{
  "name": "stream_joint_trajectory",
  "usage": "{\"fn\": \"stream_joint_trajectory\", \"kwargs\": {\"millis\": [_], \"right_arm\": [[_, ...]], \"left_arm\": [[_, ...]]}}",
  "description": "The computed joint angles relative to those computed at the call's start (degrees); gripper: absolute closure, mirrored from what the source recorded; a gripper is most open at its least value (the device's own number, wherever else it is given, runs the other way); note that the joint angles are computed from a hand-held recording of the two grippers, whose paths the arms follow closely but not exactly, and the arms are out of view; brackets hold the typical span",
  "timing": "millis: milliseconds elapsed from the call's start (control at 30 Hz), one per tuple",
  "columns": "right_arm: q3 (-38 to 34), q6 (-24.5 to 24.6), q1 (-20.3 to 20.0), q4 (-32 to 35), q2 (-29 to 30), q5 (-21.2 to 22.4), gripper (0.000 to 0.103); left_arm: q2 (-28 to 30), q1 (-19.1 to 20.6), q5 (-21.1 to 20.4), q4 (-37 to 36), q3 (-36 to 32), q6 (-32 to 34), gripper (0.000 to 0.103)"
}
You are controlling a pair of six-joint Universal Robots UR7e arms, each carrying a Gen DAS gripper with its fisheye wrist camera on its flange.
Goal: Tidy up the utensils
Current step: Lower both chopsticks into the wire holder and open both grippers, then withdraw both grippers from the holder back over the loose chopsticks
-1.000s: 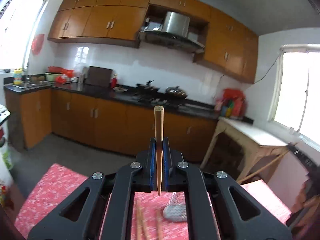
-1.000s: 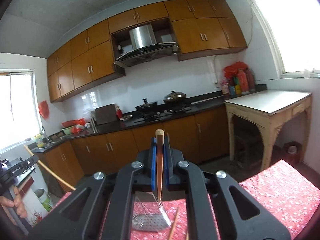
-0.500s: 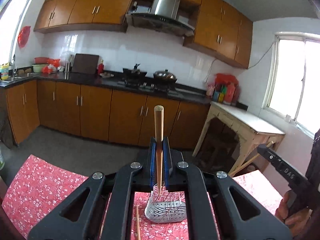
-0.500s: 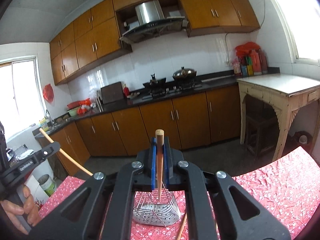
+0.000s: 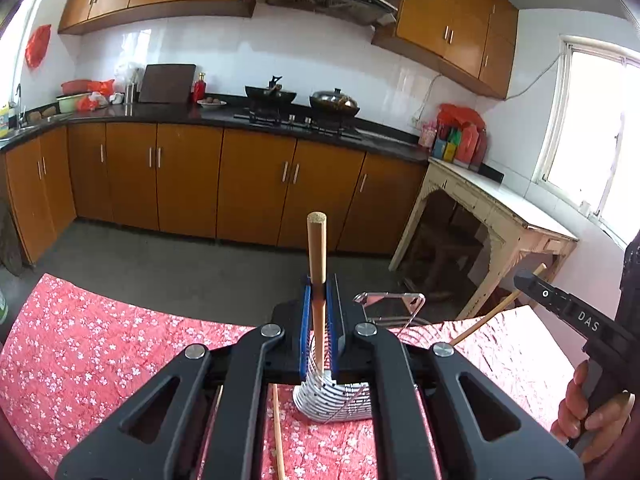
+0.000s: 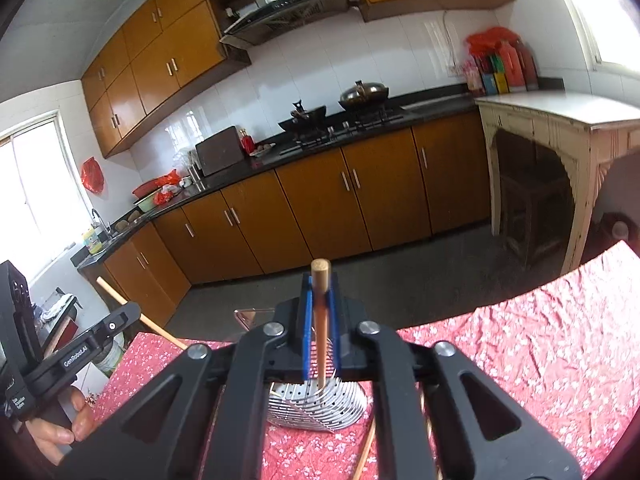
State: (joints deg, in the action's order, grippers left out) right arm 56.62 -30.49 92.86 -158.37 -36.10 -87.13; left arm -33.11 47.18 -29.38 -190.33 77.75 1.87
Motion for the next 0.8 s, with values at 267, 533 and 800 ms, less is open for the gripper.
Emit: {"fn": "stream_joint_trajectory", "kwargs": {"millis": [267,533,800], "right_arm": [[2.6,0.0,-0.5,-4.1,-1.6,-0.1,0.066],[10.8,-1.0,-1.4,-12.2,-7.0,0.2,0.059],[20.9,-2.5,-4.4,-16.6,-12.9,-3.8,0.059]], "left_arm": [[-0.4,-1.0,2.4,-1.8,0.7,0.8,0.062],[-2.6,-3.2,6.1,-11.9,4.8,6.3,0.058],[-5.1,-5.3,12.5,-21.9,13.5,11.4,0.056]]}}
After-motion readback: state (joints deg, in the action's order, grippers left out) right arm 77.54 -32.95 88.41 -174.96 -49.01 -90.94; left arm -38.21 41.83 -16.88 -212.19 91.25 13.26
